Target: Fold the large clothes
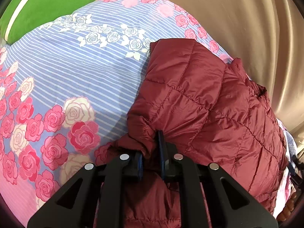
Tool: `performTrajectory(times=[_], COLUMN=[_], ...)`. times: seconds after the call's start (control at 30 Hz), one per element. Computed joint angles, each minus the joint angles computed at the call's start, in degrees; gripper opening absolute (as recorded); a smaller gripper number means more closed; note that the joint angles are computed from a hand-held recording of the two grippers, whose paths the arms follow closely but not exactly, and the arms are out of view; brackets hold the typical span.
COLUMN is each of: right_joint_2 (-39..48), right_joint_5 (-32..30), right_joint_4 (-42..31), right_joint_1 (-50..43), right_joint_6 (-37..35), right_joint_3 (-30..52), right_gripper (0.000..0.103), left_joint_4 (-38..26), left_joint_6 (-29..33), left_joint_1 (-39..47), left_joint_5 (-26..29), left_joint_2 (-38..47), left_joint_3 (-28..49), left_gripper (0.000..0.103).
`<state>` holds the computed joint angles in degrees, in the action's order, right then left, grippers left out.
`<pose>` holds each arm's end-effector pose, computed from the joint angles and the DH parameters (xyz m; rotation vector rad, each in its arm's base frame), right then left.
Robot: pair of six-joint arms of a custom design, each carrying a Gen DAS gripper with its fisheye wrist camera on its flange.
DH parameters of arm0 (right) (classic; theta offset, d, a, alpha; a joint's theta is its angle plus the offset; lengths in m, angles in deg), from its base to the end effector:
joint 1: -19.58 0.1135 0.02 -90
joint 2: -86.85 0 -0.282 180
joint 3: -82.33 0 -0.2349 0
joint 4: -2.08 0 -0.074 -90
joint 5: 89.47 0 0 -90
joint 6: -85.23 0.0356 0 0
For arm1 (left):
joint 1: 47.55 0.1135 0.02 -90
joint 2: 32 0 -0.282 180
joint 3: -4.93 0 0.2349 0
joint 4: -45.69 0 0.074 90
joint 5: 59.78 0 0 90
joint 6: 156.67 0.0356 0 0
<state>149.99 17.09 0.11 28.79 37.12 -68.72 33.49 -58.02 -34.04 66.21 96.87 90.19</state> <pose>0.1736 0.0179 0.1693 0.7652 2.0394 0.1905 0.4180 0.0789 0.0860 0.1364 2.3843 -0.6171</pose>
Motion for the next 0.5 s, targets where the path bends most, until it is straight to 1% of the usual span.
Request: performTrajectory(times=[0.07,0.13,0.2,0.23,0.27,0.3,0.33,0.37,0.43,0.5], right_joint_2=[-0.02,3.10,8.62,12.10,14.80,15.71,15.15,12.75,4.29,-3.31], right_joint_5=[-2.57,-2.33,-2.73,-3.54,-3.81,-3.92,-2.95,-0.08,11.32,18.83], right_joint_4=[-0.67,-1.63,0.06,1.59,2.48,1.47,-0.35,-1.95,-7.00,-9.41], right_joint_1=[-0.82,-1.00,-1.56,-1.90,-1.70,-1.41,-0.48,1.14,8.16,12.83], right_joint_6=[-0.35,-0.36,0.02,0.55,0.75,0.37,0.00,-0.20,-3.05,-5.88], right_joint_3=[0.00,0.69,1.05,1.42,2.15,3.38,4.97,5.69,8.43,10.06], right_gripper=[0.076,0.077,0.076,0.072,0.040,0.007,0.007,0.006,0.005,0.004], left_joint_4=[0.02,0.03,0.04,0.05,0.05,0.07,0.21,0.52,2.75,5.14], left_joint_6=[0.13,-0.04,-0.08,-0.11,-0.13,-0.11,-0.08,-0.02,-0.02,1.11], left_joint_1=[0.12,0.09,0.08,0.06,0.11,0.15,0.23,0.30,0.80,0.13], left_joint_5=[0.05,0.03,0.04,0.02,0.07,0.17,0.24,0.35,1.97,2.34], left_joint_2=[-0.02,0.02,0.04,0.02,-0.04,-0.12,-0.29,-0.56,-1.53,-2.85], left_joint_3=[-0.08,0.00,0.02,0.00,-0.07,-0.15,-0.33,-0.65,-2.27,-4.20], left_gripper=[0.012,0.012,0.012,0.012,0.012,0.012,0.012,0.012,0.012,0.014])
